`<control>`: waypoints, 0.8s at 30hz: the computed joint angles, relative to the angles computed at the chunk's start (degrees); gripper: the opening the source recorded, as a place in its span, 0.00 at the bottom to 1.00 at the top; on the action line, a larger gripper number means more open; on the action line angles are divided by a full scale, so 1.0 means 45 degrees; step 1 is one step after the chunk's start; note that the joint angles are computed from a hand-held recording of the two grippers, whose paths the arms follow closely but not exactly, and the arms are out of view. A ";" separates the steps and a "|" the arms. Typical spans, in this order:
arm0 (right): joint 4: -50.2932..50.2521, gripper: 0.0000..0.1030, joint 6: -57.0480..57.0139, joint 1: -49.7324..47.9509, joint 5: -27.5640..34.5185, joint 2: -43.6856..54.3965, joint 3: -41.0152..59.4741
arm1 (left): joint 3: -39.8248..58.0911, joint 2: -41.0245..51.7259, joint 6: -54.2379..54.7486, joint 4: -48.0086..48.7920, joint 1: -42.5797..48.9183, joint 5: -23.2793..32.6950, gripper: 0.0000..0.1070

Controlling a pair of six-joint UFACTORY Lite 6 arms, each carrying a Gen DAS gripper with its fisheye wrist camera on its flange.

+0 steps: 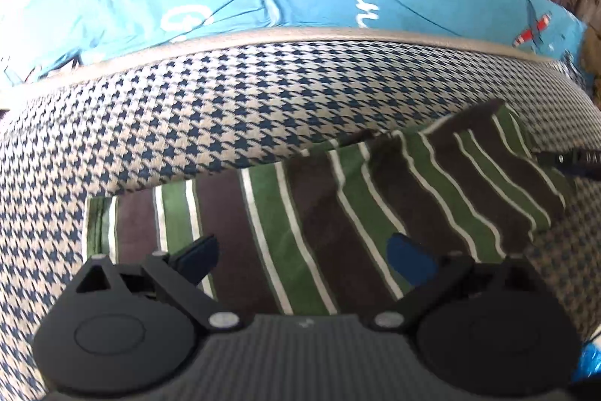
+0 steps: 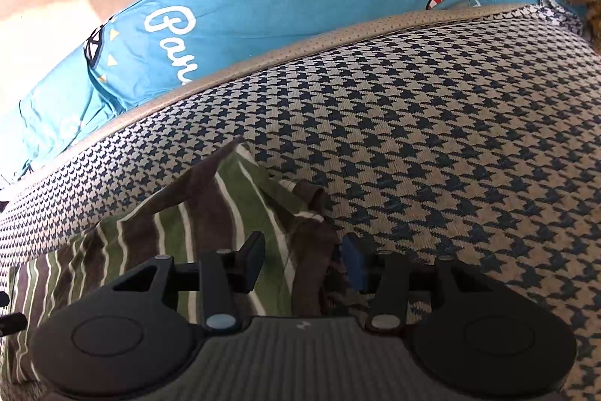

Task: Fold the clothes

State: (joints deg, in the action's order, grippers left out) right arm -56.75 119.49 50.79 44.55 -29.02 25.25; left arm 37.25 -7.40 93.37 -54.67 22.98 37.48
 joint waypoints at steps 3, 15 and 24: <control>-0.0668 0.45 0.0616 -0.0387 -0.0676 0.0063 -0.0422 | 0.0046 0.0246 -0.0305 0.0005 0.0027 0.0091 0.94; -0.3173 0.37 0.2047 -0.0885 -0.1608 0.1496 -0.0425 | 0.0332 0.0520 -0.0393 0.0389 0.0113 0.0469 0.94; -0.3565 0.17 0.2662 -0.0852 -0.1535 0.1880 -0.0149 | 0.0297 0.0608 -0.0211 0.0275 -0.0042 -0.0191 0.94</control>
